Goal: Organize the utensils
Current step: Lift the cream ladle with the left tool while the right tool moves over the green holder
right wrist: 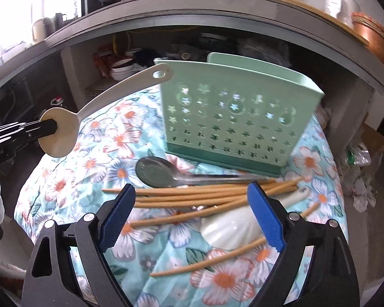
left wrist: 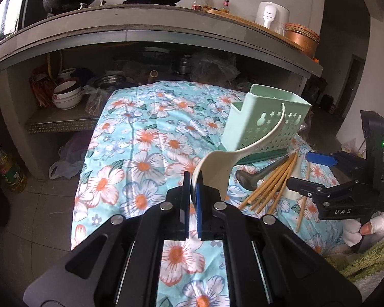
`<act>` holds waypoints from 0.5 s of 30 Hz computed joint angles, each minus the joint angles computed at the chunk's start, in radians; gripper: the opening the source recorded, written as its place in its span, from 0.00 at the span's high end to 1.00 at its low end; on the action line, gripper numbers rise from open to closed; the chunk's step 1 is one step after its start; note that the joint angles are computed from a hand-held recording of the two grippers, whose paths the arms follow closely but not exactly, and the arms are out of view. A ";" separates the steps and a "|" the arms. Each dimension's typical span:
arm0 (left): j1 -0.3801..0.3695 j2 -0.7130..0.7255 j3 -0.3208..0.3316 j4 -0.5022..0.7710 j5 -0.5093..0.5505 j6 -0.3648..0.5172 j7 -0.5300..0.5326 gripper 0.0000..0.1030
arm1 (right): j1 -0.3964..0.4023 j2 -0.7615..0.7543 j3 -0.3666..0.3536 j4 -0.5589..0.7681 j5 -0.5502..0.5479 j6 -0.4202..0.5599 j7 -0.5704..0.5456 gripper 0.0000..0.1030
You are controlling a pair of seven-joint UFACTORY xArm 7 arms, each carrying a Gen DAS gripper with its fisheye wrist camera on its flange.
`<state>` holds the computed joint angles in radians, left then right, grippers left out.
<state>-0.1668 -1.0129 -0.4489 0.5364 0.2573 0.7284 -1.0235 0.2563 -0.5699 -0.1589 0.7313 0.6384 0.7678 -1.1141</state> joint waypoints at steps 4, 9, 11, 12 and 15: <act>0.003 -0.054 0.015 -0.017 -0.001 0.040 -0.005 0.97 | 0.052 0.023 0.054 -0.003 0.008 -0.015 -0.023 0.24; 0.012 -0.098 0.038 -0.044 -0.009 0.054 -0.003 0.97 | 0.080 0.069 0.148 -0.017 -0.052 -0.112 0.032 0.31; 0.016 -0.106 0.047 -0.053 -0.012 0.054 0.003 0.97 | 0.077 0.091 0.189 -0.025 -0.110 -0.161 0.087 0.35; 0.019 -0.108 0.051 -0.056 -0.015 0.053 0.005 0.97 | 0.073 0.104 0.208 -0.028 -0.149 -0.183 0.118 0.36; 0.023 -0.109 0.066 -0.067 -0.024 0.045 0.015 0.97 | 0.078 0.123 0.221 -0.031 -0.222 -0.200 0.190 0.39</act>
<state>-0.1437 -1.1221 -0.3829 0.4692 0.2332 0.7733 -1.0088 0.3342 -0.4467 0.0618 0.7003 0.4166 0.5674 -0.9246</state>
